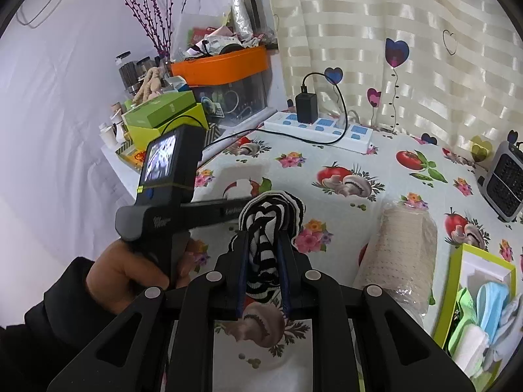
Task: Organize soft objects
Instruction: 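Grasp the white cloth bundle with the left gripper while the right gripper holds the striped sock, then carry the white cloth and striped sock over the yellow box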
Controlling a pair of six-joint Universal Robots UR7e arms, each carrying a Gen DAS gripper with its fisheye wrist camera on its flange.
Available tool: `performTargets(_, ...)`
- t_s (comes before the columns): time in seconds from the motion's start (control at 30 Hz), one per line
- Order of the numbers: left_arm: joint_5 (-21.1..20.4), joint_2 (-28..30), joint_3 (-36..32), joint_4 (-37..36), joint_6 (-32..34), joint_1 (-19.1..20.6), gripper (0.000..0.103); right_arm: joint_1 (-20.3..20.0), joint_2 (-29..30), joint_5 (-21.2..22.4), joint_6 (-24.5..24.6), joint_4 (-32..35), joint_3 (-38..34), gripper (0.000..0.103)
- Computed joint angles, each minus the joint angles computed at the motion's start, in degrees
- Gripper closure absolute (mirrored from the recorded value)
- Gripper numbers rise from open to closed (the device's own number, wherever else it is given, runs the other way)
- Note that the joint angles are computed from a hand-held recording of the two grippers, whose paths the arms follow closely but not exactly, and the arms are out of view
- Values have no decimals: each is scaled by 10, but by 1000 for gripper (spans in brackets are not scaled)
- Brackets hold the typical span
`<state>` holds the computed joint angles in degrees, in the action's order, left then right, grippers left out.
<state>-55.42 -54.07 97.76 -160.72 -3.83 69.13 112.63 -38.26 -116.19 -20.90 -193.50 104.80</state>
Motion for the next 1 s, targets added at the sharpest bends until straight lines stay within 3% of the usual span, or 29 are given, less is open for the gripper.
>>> performTargets(0.07,-16,-7,10,1,8,0,55,1,-3,-1,0,-6,6,86)
performTargets(0.3,-34,-30,54,-21,31,-10,74,1,-14,1,3,-17,24,86)
performTargets(0.5,-42,-64,107,-55,35,-26,77,0,-30,5,4,-39,53,86)
performTargets(1.0,24,-158,247,-149,51,-126,77,4,-76,14,8,-112,143,86)
